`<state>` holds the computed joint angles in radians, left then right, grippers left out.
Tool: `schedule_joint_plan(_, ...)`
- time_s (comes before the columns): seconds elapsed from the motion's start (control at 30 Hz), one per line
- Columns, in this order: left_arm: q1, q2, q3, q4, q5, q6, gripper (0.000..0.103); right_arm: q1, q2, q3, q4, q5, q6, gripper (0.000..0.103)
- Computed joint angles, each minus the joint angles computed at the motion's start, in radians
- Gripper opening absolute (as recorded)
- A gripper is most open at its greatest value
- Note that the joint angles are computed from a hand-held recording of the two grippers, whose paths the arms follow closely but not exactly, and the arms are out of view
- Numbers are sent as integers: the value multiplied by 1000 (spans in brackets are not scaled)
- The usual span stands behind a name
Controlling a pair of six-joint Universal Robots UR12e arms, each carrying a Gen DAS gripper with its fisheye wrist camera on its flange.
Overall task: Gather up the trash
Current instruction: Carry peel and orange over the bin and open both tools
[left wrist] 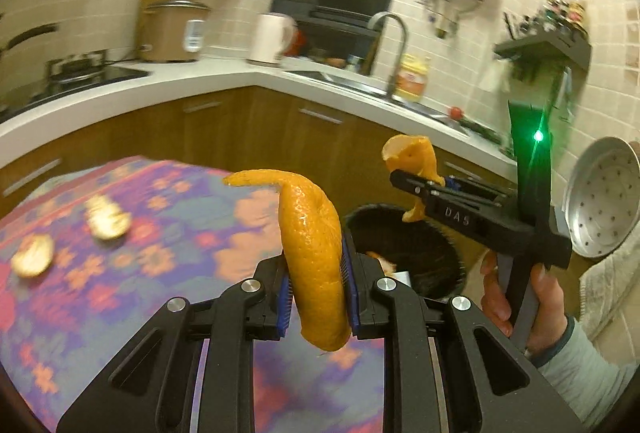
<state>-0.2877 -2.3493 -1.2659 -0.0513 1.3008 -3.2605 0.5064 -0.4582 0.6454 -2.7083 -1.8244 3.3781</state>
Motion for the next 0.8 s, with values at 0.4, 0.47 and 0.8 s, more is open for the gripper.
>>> schedule_joint_plan(0.4,-76,-217,414,-360,-113,85,19,-85,-92,203,96,17,208,26)
schedule_joint_plan(0.47,-82,-250,474,-406,-114,88,19,-96,-94,217,112,37,237,26)
schedule_joint_plan(0.8,-105,-375,700,-605,-94,99,26,-127,-88,220,197,119,309,30)
